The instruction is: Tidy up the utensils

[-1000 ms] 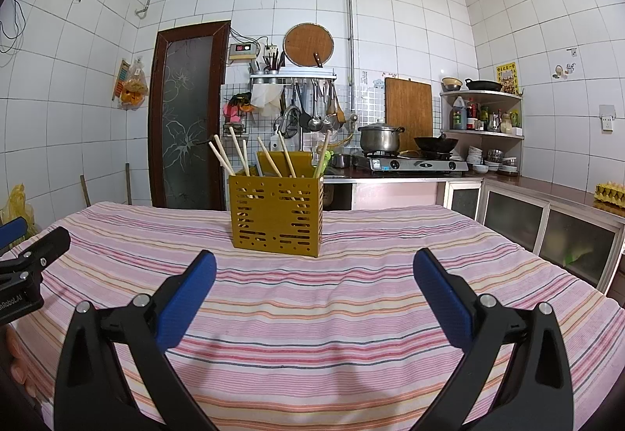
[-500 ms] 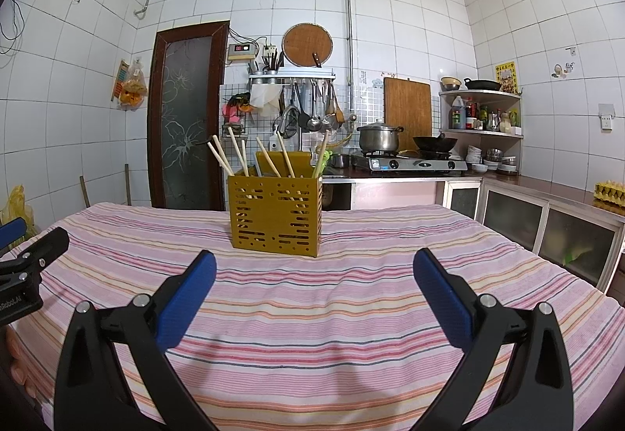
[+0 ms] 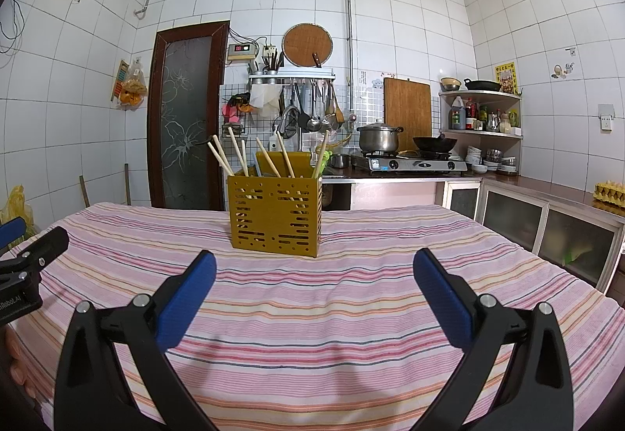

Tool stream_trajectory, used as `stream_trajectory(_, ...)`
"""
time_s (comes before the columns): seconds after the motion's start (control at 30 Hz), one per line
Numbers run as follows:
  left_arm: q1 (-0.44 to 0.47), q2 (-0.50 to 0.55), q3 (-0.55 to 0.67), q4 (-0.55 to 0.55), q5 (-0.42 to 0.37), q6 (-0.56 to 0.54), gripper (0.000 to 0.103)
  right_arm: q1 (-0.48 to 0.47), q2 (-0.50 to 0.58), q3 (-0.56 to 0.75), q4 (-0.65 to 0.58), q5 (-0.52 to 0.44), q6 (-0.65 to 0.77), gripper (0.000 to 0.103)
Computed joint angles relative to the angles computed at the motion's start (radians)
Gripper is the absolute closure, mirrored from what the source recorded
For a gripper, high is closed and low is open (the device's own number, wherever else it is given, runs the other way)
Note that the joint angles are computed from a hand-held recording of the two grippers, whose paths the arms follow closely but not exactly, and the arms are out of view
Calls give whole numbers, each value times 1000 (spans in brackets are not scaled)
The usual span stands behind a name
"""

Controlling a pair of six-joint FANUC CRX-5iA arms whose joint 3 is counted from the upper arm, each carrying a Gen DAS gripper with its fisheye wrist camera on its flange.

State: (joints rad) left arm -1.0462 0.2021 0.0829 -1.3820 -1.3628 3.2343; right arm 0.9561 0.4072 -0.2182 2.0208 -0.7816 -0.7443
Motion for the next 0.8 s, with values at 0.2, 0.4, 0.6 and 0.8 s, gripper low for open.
stream_trajectory(0.2, 0, 0, -1, 0, 0, 1, 5, 2, 4, 6, -6, -3, 4, 4)
stream_trajectory(0.4, 0, 1, -1, 0, -1, 0, 5, 2, 3, 5, -6, -4, 4, 4)
stream_trajectory(0.6, -1, 1, -3, -2, 0, 3, 5, 4, 4, 5, -7, -6, 3, 4)
stream_trajectory(0.8, 0, -2, 2, -8, -7, -6, 5, 5, 4, 6, -8, -8, 3, 4)
